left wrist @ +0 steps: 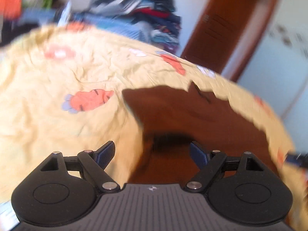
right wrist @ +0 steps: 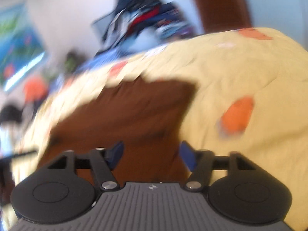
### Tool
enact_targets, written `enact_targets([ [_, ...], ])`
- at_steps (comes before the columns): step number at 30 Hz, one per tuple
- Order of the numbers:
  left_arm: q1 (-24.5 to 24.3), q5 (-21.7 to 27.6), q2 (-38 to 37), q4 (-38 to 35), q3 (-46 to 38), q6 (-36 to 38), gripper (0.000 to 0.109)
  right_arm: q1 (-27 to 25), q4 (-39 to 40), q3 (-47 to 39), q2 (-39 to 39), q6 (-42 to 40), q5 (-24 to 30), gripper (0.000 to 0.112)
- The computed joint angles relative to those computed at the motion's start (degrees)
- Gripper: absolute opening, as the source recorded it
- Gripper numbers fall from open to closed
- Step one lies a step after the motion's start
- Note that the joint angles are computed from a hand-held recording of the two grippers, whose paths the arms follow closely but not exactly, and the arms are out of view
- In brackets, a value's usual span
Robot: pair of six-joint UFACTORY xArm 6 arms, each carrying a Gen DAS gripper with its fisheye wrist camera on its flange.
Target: Fold small clothes
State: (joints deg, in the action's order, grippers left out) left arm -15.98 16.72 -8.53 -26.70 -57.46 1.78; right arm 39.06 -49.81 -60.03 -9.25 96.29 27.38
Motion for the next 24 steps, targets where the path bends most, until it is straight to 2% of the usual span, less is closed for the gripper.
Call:
enact_targets([
  [2, 1.23, 3.41, 6.58, 0.32, -7.04, -4.96, 0.084, -4.03, 5.7, -3.77, 4.54, -2.56, -0.38, 0.07],
  [3, 1.4, 4.65, 9.35, -1.98, -10.07, -4.55, 0.084, -5.72, 7.74, -5.21, 6.64, -3.35, -1.99, 0.069],
  [5, 1.2, 4.8, 13.34, 0.63, -14.14, -6.94, 0.082, -7.63, 11.04, -9.11, 10.87, -5.34, -2.49, 0.068],
  [6, 0.93, 4.66, 14.91, 4.83, -15.86, -8.47, 0.046, -7.94, 12.86, -10.71, 12.58, -7.2, -2.37, 0.068],
  [7, 0.86, 6.26, 16.56, 8.67, -18.06, -9.6, 0.023, -8.04, 15.95, -12.48, 14.37, -10.56, -1.86, 0.053],
  [9, 0.72, 5.8, 17.44, 16.09, -19.01, -13.15, 0.017, -7.34, 19.27, -15.76, 16.91, -18.83, 0.59, 0.017],
  [11, 0.92, 5.26, 17.22, 23.68, -18.59, -14.78, 0.016, -7.06, 17.67, -15.13, 15.94, -22.12, 1.76, 0.013],
  [12, 0.86, 3.77, 16.55, 24.05, -16.9, -13.03, 0.016, -7.72, 16.55, -12.74, 14.63, -21.43, 0.5, 0.01],
  [13, 0.79, 1.45, 15.61, 23.03, -14.79, -11.0, 0.016, -8.82, 15.49, -9.48, 12.98, -19.16, -3.17, 0.007],
  [14, 0.68, 0.61, 15.22, 23.2, -14.11, -10.5, 0.016, -9.52, 15.05, -7.43, 12.07, -16.47, -6.02, 0.007],
  [15, 0.59, 0.38, 14.73, 23.86, -13.64, -10.73, 0.017, -9.66, 14.59, -7.09, 11.78, -16.19, -6.48, 0.008],
  [16, 0.48, 0.45, 14.18, 23.45, -13.36, -10.35, 0.019, -9.03, 14.62, -8.31, 12.1, -17.79, -4.54, 0.013],
  [17, 0.37, 0.61, 13.26, 23.35, -12.88, -10.33, 0.026, -8.1, 14.35, -9.99, 12.36, -18.74, -1.28, 0.02],
  [18, 0.39, 0.24, 11.99, 24.3, -11.93, -10.68, 0.035, -6.8, 12.16, -12.39, 12.72, -17.49, 3.61, 0.045],
  [19, 0.47, -0.88, 10.65, 26.3, -10.79, -11.88, 0.04, -5.65, 7.57, -13.67, 12.24, -14.52, 7.13, 0.062],
  [21, 0.79, -6.77, 7.96, 29.57, -7.7, -15.06, 0.07, -4.19, -1.53, -14.59, 11.26, -9.88, 7.69, 0.062],
  [23, 0.93, -13.48, 7.87, 34.99, -6.99, -20.84, 0.086, -3.74, -1.69, -17.5, 12.99, -11.22, 6.03, 0.062],
  [24, 0.27, -13.91, 9.19, 35.07, -8.66, -20.66, 0.088, -3.56, 0.09, -20.12, 15.18, -14.18, 5.13, 0.062],
])
